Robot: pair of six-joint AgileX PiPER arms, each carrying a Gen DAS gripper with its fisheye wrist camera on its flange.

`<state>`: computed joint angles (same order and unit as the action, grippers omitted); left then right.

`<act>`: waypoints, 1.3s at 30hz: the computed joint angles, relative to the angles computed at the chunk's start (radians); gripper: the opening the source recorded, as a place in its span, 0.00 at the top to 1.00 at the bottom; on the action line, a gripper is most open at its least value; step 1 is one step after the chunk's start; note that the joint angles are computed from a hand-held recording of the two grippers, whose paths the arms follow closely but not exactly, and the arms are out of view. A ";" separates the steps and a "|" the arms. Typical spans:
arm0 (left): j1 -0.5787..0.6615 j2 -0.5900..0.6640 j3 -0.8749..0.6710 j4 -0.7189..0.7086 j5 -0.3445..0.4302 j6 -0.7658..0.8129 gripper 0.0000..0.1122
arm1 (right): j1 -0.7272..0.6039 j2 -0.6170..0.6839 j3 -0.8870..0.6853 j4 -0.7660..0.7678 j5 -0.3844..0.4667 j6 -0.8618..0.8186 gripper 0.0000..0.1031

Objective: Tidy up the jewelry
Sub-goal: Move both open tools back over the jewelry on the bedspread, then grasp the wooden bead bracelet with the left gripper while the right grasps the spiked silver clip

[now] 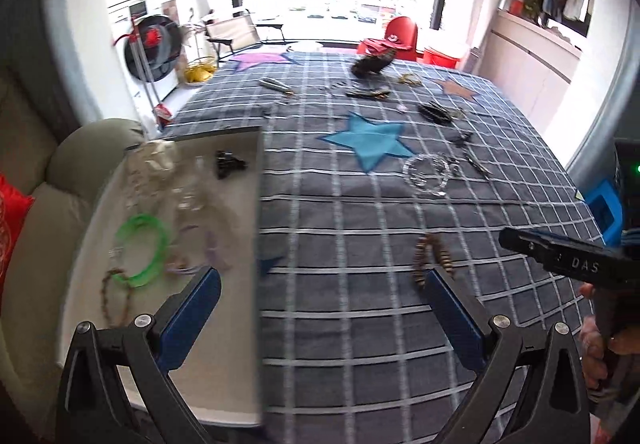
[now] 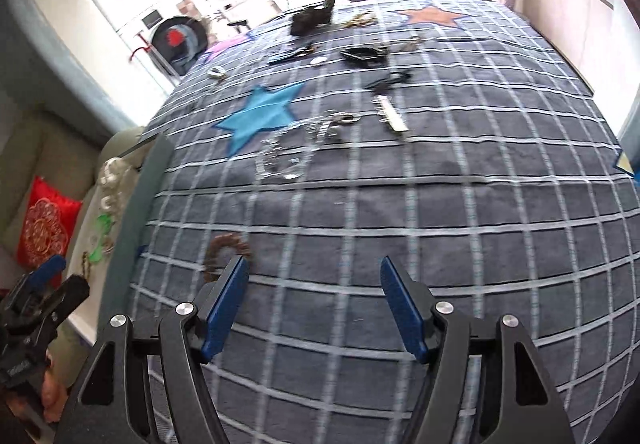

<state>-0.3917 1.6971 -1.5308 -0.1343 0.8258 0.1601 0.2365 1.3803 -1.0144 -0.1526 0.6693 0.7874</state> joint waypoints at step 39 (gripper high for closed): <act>-0.228 0.278 -0.187 0.112 0.044 -0.142 0.31 | -0.148 0.402 -0.370 -0.222 0.067 -0.127 0.34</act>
<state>-0.6197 1.9754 -1.7183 -0.0219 0.8696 0.0181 0.0884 1.7822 -1.3847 -0.3751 0.7365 0.6603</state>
